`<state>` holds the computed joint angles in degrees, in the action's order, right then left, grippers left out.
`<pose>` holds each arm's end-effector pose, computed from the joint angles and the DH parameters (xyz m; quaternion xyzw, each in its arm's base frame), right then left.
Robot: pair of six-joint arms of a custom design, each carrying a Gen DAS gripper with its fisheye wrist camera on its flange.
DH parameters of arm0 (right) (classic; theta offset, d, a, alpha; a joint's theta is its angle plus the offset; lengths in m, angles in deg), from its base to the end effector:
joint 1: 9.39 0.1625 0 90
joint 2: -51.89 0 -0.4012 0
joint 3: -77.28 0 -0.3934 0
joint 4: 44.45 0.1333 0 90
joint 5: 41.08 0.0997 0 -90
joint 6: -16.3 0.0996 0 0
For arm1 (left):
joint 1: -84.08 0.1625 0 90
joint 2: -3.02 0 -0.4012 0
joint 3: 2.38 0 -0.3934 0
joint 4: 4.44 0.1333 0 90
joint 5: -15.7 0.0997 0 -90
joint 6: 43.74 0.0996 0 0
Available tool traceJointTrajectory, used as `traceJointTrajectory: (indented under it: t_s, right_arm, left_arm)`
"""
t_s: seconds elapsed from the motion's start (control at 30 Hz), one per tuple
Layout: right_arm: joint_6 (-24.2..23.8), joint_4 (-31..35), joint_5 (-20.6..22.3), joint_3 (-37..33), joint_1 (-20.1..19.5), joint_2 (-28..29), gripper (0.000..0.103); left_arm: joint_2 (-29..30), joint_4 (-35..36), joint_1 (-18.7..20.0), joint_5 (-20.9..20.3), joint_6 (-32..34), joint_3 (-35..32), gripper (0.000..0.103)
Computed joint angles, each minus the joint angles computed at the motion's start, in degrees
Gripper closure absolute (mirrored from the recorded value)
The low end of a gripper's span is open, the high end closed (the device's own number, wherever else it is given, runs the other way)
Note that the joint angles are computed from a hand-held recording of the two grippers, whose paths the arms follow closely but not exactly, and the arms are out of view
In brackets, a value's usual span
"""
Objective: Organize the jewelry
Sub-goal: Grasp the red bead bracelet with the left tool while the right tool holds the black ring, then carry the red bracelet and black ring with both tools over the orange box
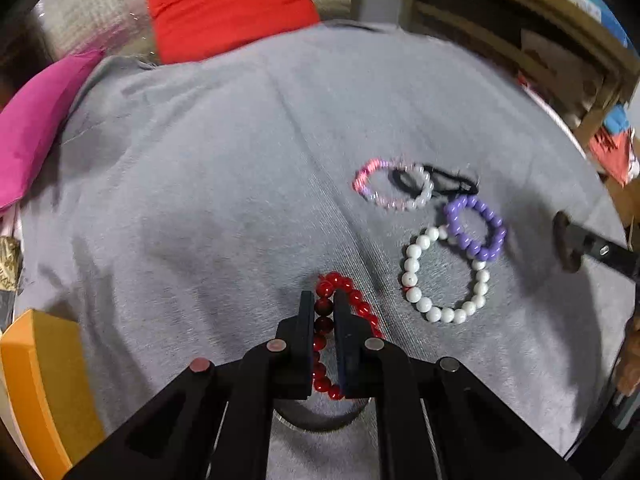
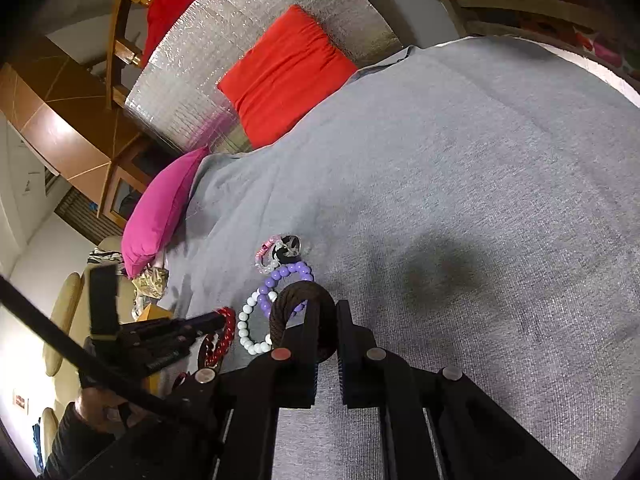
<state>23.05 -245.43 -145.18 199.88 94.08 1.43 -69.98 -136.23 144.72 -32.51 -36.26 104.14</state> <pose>0.2258 -0.4748 0.0847 0.0141 -0.9368 0.3452 0.0560 -0.0979 -0.5813 0.2698 0.2700 0.8922 -0.1337 0.3365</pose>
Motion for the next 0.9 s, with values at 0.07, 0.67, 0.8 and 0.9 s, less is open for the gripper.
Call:
traceJointTrajectory:
  t_s: [0.07, 0.67, 0.8, 0.9]
  right_arm:
    - [-0.5, 1.0, -1.2, -0.8, 0.9, 0.6, 0.095]
    - [-0.9, 13.6, -20.7, -4.1, 14.0, 0.8, 0.095]
    - [0.7, 15.8, -22.9, -3.6, 15.9, 0.7, 0.095]
    - [1.6, 17.1, -23.9, -3.4, 17.8, 0.7, 0.095]
  left_arm:
    - [-1.8, -1.2, -0.9, 0.1, -0.7, 1.4, 0.094]
    - [-25.1, -8.0, -13.0, 5.7, -20.1, 22.0, 0.094]
    - [-31.3, -2.6, -15.4, 9.0, -25.9, 24.9, 0.094]
    - [-35.7, 2.8, -16.7, 10.5, -30.1, 26.2, 0.094]
